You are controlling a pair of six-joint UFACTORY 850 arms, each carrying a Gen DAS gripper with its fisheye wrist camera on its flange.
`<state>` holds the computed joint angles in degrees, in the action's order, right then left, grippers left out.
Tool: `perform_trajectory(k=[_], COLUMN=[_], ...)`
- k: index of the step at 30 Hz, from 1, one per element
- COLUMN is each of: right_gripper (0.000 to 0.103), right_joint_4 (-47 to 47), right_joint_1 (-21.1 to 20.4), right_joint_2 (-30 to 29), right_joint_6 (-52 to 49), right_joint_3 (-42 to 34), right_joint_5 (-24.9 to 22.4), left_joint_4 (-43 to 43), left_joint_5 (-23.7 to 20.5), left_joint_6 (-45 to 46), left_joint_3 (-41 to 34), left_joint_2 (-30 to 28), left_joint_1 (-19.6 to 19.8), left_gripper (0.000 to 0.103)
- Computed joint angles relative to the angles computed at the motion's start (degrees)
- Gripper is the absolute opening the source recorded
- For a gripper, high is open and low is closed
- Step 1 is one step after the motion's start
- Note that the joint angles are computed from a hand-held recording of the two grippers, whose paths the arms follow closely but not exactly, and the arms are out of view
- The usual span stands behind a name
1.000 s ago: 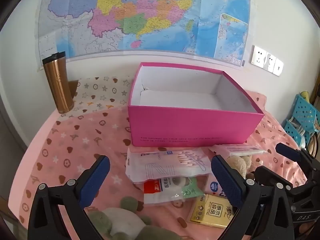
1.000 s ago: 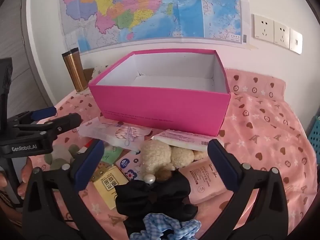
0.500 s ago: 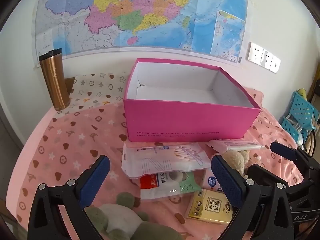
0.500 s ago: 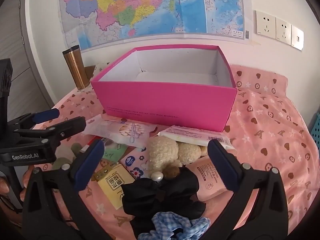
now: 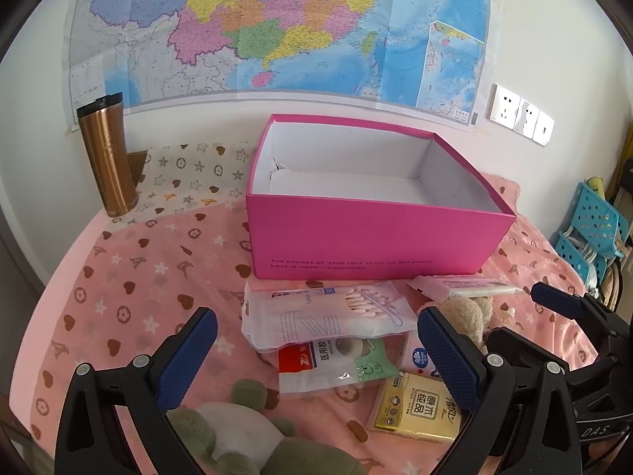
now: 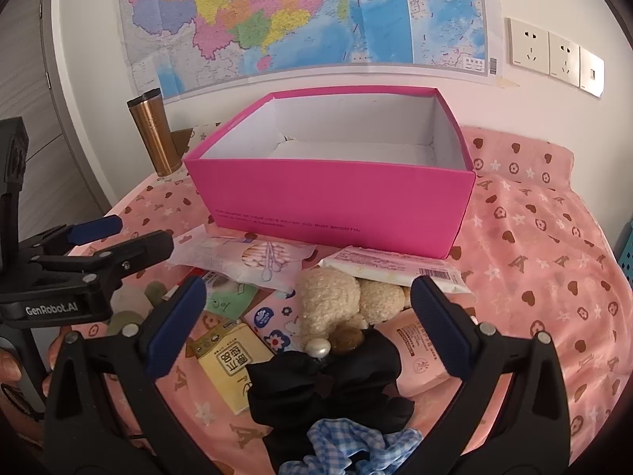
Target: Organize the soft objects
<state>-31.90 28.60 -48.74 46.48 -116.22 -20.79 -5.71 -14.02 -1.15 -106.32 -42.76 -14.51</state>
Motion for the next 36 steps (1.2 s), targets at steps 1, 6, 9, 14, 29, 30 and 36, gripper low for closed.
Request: perform_trajectory(k=[1, 6, 9, 14, 29, 30, 36], right_gripper=[0.103, 0.103, 0.103, 0.103, 0.103, 0.103, 0.103], right_joint_4=[0.16, 2.28, 2.36, 3.65, 10.4, 10.89, 13.06], right_joint_1=[0.0, -0.12, -0.11, -0.17, -0.36, -0.42, -0.54], right_joint_2=[0.0, -0.16, -0.09, -0.2, -1.29, -1.37, -1.87], right_joint_6=[-0.11, -1.59, -1.65, -2.89, -9.96, -10.49, -12.96], right_joint_3=[0.06, -0.17, -0.06, -0.17, -2.01, -2.17, -3.03], right_joint_5=[0.11, 0.5, 0.46, 0.6, 0.6, 0.52, 0.22], left_joint_4=[-0.08, -0.88, -0.75, -0.47, 0.52, 0.83, 0.44], left_joint_5=[-0.06, 0.01, 0.01, -0.05, -0.29, -0.17, -0.07], left_joint_6=[0.08, 0.9, 0.8, 0.53, -0.51, -0.84, -0.47], left_joint_3=[-0.03, -0.06, -0.05, -0.11, -0.7, -0.65, -0.79], left_joint_2=[-0.03, -0.09, -0.12, -0.24, -0.89, -0.93, -1.2], left_joint_1=[0.03, 0.12, 0.12, 0.15, 0.08, 0.06, 0.16], left_gripper=[0.103, 0.103, 0.103, 0.103, 0.103, 0.103, 0.103])
